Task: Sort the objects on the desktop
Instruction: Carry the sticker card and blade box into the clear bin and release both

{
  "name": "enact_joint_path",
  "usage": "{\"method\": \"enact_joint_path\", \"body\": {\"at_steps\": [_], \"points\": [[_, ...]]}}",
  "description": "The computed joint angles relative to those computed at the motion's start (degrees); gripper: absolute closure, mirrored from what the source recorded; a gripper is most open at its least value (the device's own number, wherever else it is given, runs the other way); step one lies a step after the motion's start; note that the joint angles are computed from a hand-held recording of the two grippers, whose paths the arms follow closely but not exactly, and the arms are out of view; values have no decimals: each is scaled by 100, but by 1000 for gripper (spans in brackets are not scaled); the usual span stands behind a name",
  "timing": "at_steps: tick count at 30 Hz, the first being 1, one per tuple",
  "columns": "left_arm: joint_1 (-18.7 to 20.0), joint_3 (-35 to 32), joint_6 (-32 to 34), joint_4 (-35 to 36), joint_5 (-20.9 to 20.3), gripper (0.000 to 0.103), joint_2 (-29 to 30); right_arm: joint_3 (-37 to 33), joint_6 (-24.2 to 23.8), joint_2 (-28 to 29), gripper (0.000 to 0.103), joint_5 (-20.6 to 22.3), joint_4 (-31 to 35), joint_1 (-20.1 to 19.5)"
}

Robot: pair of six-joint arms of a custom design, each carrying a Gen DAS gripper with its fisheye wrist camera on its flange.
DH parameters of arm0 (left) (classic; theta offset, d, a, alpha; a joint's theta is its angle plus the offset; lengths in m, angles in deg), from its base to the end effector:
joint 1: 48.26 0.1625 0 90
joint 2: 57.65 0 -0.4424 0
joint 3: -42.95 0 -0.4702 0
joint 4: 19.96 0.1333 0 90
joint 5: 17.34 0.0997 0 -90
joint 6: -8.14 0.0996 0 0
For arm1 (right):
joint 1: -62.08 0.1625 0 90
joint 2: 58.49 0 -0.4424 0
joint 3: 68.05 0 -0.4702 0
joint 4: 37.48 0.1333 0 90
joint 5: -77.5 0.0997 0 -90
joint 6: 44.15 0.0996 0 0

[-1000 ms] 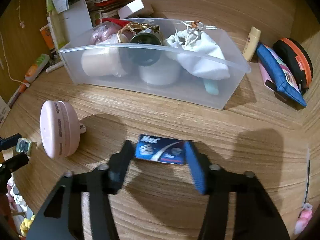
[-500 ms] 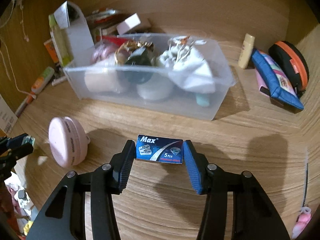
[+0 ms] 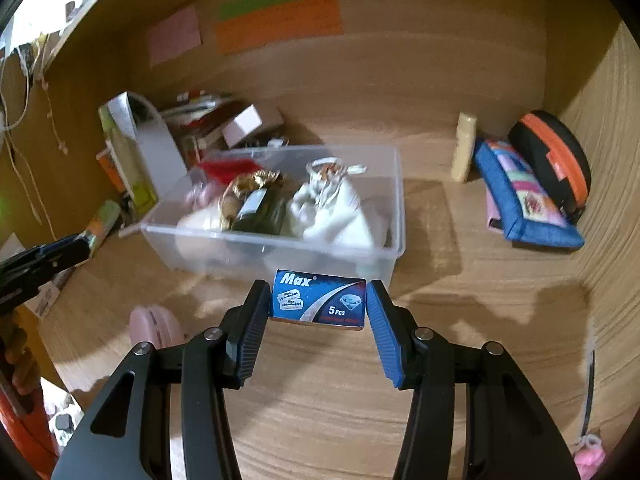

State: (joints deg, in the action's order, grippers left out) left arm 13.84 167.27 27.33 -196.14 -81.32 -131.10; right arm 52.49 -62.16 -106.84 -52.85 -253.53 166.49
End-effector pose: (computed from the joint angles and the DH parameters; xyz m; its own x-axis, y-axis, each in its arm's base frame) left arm -0.1037 -0.5741 0.2064 -0.7366 0.4226 -0.5281 0.6607 0.6166 -0.4282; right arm 0.2055 -0.5232 0.0812 -0.7803 0.1246 0.6128 -0.4080 0.6412 -0.6499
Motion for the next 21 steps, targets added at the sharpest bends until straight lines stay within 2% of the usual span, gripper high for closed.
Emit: {"method": "enact_joint_path", "body": {"at_steps": [9, 21], "points": [[54, -655, 82, 132, -128, 62, 605, -178, -121, -133, 57, 186, 74, -131], [172, -1311, 308, 446, -153, 62, 1313, -689, -112, 48, 57, 299, 750, -354]]}}
